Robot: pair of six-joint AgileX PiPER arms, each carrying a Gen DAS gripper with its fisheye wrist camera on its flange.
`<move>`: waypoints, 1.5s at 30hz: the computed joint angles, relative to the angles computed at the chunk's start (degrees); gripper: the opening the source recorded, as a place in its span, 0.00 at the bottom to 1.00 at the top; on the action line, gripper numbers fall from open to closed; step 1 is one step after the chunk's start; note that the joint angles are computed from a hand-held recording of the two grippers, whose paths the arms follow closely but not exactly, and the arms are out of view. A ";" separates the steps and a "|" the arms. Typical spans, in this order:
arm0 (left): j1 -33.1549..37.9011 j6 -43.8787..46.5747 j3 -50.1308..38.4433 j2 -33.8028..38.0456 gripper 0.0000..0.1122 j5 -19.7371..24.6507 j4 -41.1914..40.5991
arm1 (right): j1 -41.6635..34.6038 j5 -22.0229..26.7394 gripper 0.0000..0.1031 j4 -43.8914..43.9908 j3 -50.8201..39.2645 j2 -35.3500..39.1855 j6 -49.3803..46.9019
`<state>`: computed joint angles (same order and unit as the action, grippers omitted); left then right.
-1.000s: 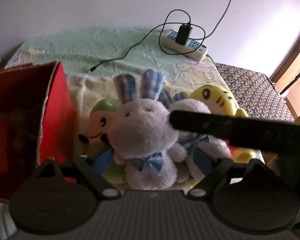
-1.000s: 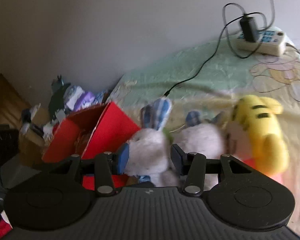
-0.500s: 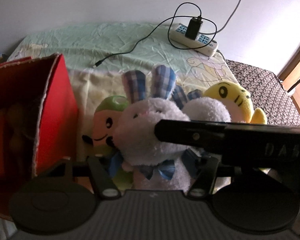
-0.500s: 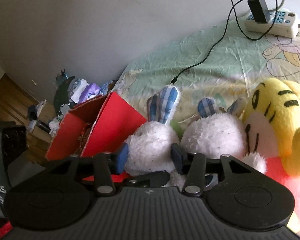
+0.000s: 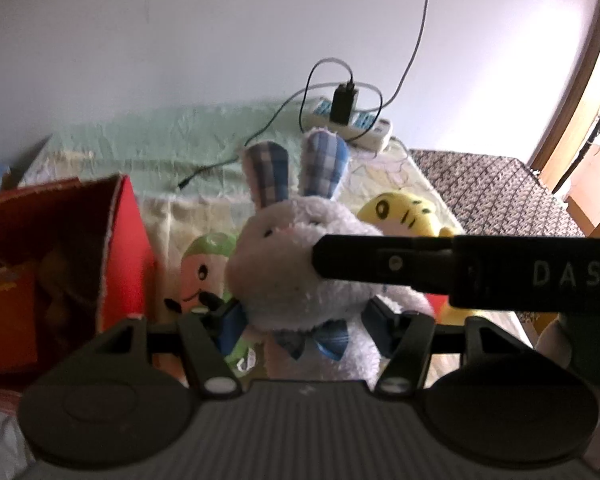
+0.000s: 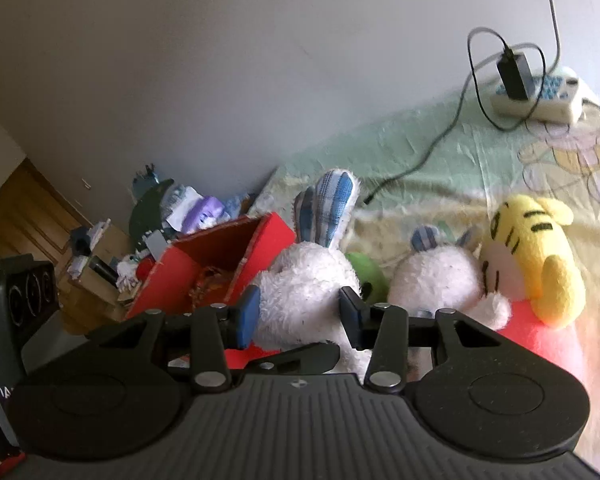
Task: Organize objects
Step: 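Lift the white bunny with the right gripper and carry it over the red box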
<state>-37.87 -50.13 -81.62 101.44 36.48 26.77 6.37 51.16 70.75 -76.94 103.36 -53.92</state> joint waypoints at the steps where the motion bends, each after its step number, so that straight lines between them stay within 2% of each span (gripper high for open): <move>1: -0.26 -0.93 0.82 -1.00 0.57 -0.18 1.21 | 0.24 -0.40 0.45 0.76 0.58 -0.57 -0.76; 6: 0.77 -3.56 6.68 -6.96 0.57 -2.62 4.50 | 3.40 -3.00 0.45 3.11 1.25 -2.59 -1.51; 10: 4.62 1.26 11.00 -12.41 0.57 -4.90 2.11 | 8.26 -7.15 0.45 4.51 0.46 -3.41 -1.07; 14: 10.10 8.96 14.35 -17.54 0.57 -6.49 -1.78 | 14.31 -11.42 0.45 3.87 -3.86 -1.70 3.61; 19: 21.59 29.49 17.72 -21.52 0.57 -8.69 -18.88 | 21.64 -16.01 0.45 -2.36 -11.85 2.87 13.83; 24: 32.41 50.99 18.39 -20.74 0.57 -8.16 -36.07 | 27.83 -18.81 0.45 -14.63 -21.26 8.83 28.95; 28: 38.57 64.90 17.24 -16.55 0.56 -6.23 -46.91 | 31.00 -17.07 0.45 -29.79 -30.28 14.36 45.72; 32: 41.43 73.93 16.20 -11.58 0.55 -3.90 -55.07 | 32.97 -13.44 0.45 -42.47 -36.17 17.92 58.10; 38: 42.42 80.79 15.86 -7.30 0.55 -1.82 -59.49 | 34.18 -7.47 0.45 -52.51 -41.38 20.92 68.00; 45: 43.11 86.28 14.18 -3.23 0.55 1.40 -62.67 | 35.68 -7.32 0.48 -59.30 -40.31 21.57 74.59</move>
<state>5.24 36.15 -67.44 98.20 37.88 -35.90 42.05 43.84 11.45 -117.25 124.93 20.66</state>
